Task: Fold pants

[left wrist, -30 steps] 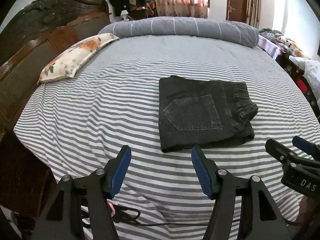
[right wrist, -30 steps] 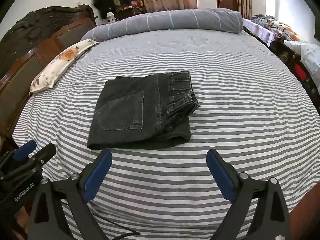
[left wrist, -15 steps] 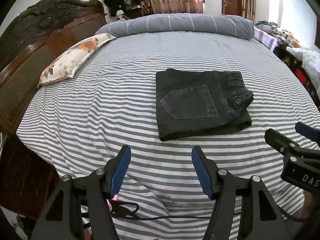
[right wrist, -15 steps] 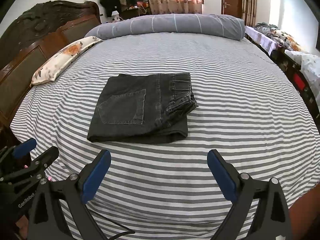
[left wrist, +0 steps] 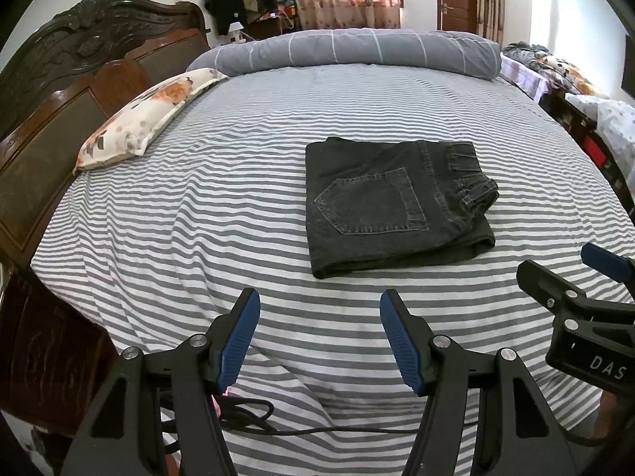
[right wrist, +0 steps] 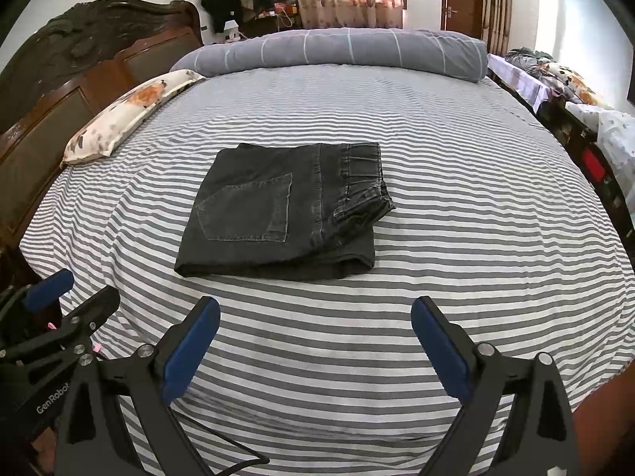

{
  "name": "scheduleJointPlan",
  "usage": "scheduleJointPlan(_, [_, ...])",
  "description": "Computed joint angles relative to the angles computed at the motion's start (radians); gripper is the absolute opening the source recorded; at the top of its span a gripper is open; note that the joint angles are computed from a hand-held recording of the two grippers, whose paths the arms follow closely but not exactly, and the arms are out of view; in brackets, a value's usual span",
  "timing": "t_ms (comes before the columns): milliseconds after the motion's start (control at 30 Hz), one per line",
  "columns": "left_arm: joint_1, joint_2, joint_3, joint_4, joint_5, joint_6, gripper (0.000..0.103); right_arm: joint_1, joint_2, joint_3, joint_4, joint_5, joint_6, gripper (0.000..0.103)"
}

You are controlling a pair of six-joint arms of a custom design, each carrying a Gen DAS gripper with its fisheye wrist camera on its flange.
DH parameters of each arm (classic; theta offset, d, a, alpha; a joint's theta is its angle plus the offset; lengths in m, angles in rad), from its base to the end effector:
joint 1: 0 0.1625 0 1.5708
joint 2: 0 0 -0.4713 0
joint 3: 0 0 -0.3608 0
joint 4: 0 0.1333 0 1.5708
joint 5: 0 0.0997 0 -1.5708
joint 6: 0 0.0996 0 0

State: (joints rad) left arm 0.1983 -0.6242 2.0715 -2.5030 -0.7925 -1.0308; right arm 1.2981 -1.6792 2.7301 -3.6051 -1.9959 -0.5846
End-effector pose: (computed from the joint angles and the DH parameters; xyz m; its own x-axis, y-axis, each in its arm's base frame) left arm -0.4293 -0.2935 -0.0309 -0.6296 0.2469 -0.7366 0.6092 0.7454 -0.2708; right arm 0.0191 -0.2743 0.3506 -0.7369 0.1858 0.6500 -0.3087 0.7629 -0.5680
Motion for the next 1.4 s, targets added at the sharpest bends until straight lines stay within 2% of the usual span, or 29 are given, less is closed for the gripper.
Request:
scheduleJointPlan(467, [-0.002,0.004,-0.008,0.008,0.003,0.010,0.064,-0.032,-0.026,-0.001,0.040,0.023,0.006,0.096])
scheduleJointPlan(1033, [-0.001,0.018,-0.014,0.001,0.003,0.011,0.064,-0.044,-0.022,0.010,0.028,0.029,0.004,0.096])
scheduleJointPlan(1400, [0.003,0.030,-0.011,-0.048,-0.010,0.037,0.064,-0.045,-0.016,0.016,0.016,0.029,0.010,0.096])
